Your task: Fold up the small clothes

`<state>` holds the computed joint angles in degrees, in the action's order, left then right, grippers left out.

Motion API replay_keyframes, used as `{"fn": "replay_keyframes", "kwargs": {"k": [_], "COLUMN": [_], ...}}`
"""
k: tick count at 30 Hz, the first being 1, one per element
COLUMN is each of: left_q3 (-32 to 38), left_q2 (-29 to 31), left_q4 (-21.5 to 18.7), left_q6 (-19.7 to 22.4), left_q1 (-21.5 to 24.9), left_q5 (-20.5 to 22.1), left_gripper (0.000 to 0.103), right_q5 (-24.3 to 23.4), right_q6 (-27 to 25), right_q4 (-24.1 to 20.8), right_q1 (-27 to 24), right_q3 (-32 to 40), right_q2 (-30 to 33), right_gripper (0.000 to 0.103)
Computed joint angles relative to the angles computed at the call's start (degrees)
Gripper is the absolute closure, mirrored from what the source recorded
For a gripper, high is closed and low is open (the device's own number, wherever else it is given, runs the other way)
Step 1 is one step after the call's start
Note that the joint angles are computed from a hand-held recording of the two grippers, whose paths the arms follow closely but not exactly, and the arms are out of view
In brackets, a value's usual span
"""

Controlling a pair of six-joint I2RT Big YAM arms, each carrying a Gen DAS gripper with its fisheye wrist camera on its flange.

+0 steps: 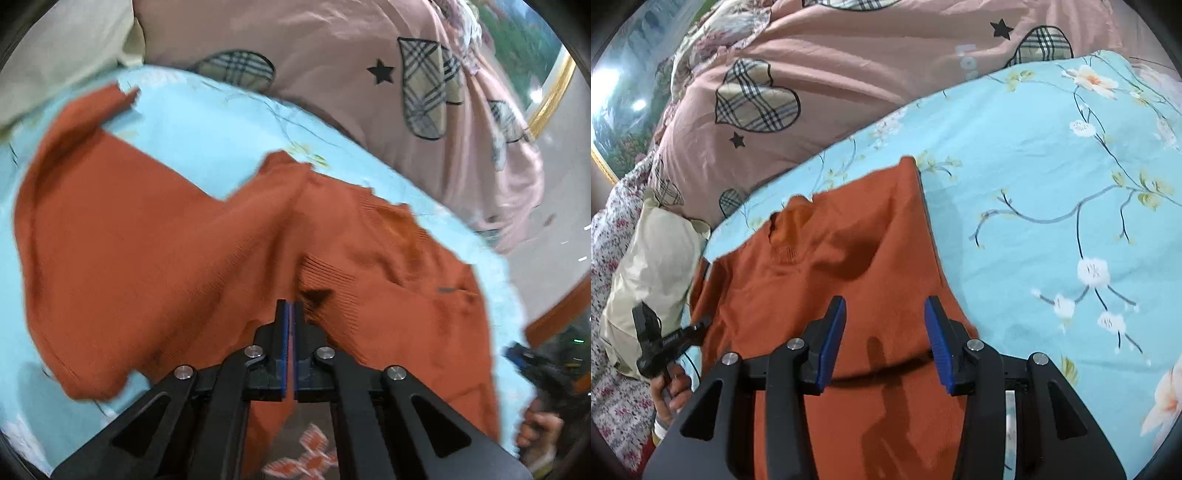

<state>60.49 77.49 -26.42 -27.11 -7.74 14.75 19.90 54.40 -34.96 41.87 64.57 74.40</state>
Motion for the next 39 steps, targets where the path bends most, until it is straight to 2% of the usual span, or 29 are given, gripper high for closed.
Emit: {"fn": "replay_keyframes", "kwargs": {"k": [1, 2, 4, 7, 9, 11, 12, 13, 14, 15, 16, 18, 20, 23, 26, 32, 33, 34, 36, 39], "left_q3": [0.2, 0.6, 2.6, 5.6, 8.2, 10.3, 11.1, 11.5, 12.0, 11.8, 10.7, 6.8, 4.2, 3.6, 1.2, 0.7, 0.6, 0.5, 0.8, 0.8], "left_q2": [-0.1, 0.0, 1.1, 4.5, 7.7, 10.3, 11.2, 11.6, 12.0, 11.6, 10.2, 5.1, 2.4, 2.7, 1.2, 1.2, 1.2, 1.1, 1.0, 0.5], "left_q4": [-0.2, -0.8, -3.3, -4.9, -7.0, -8.3, -8.4, -8.3, -8.5, -8.3, -7.0, -2.7, -0.6, -2.1, 1.2, 2.2, 2.4, 2.5, 2.8, 4.5], "left_q6": [0.4, 1.2, 2.5, 3.0, 2.3, 2.9, 3.9, 4.5, 5.1, 4.5, 3.7, 2.8, 3.0, 3.1, 1.7, 1.0, 0.9, 0.8, 0.7, 1.6], "left_q1": [-0.3, -0.9, -2.6, -4.1, -4.2, -5.0, -5.7, -6.0, -6.0, -5.5, -5.2, -4.6, -3.7, -1.2, -0.5, -1.8, -2.1, -2.2, -2.6, -3.4], "left_q5": [0.6, 0.8, -1.5, -2.7, -1.5, -2.5, -4.7, -5.9, -5.6, -4.0, -4.2, -7.3, -9.8, -8.4, -6.9, -7.6, -7.7, -7.6, -7.3, -5.8], "left_gripper": [0.088, 0.057, 0.017, 0.017, 0.019, 0.041, 0.05, 0.078, 0.097, 0.097, 0.097, 0.097, 0.097, 0.097, 0.097, 0.097, 0.097, 0.097, 0.097, 0.097], "right_q5": [0.1, 0.0, -0.8, -1.1, -1.3, -1.3, -1.1, -0.9, -0.5, -0.1, 0.3, 0.6, -0.2, -2.1, -4.5, -9.8, -10.1, -10.7, -10.8, -8.9], "right_q6": [-0.1, -0.1, 0.1, 0.3, 0.6, 0.9, 0.7, 0.6, 0.4, 0.2, 0.3, 0.8, 1.0, -0.2, -2.9, -7.4, -8.0, -7.8, -5.6, -3.9], "right_q4": [0.2, 0.3, 0.6, 0.7, 0.9, 0.7, 0.7, 0.6, 0.5, 0.4, 0.3, -0.4, -1.8, -2.3, -3.1, -5.9, -6.3, -5.5, -0.9, 0.0], "right_q1": [0.1, 0.1, 0.3, 0.5, 0.5, 0.4, 0.3, 0.3, 0.3, 0.3, 0.1, -0.7, -2.0, -3.7, -5.7, -8.7, -9.0, -9.4, -10.3, -11.2], "right_q3": [0.2, 0.2, 0.2, 0.3, 0.1, 0.1, 0.0, 0.1, 0.0, -0.2, -0.5, -0.8, 0.0, 1.5, 4.8, 12.4, 13.0, 12.5, 8.4, 5.1], "right_q2": [0.1, 0.2, 0.5, 1.0, 1.0, 0.9, 0.7, 0.7, 0.4, 0.1, -0.3, -0.5, 0.6, 2.9, 6.8, 16.0, 16.8, 16.3, 12.5, 9.4], "right_gripper": [0.057, 0.057, 0.056, 0.056, 0.056, 0.056, 0.056, 0.056, 0.056, 0.056, 0.056, 0.056, 0.056, 0.056, 0.056, 0.057, 0.063, 0.092, 0.092, 0.093]}}
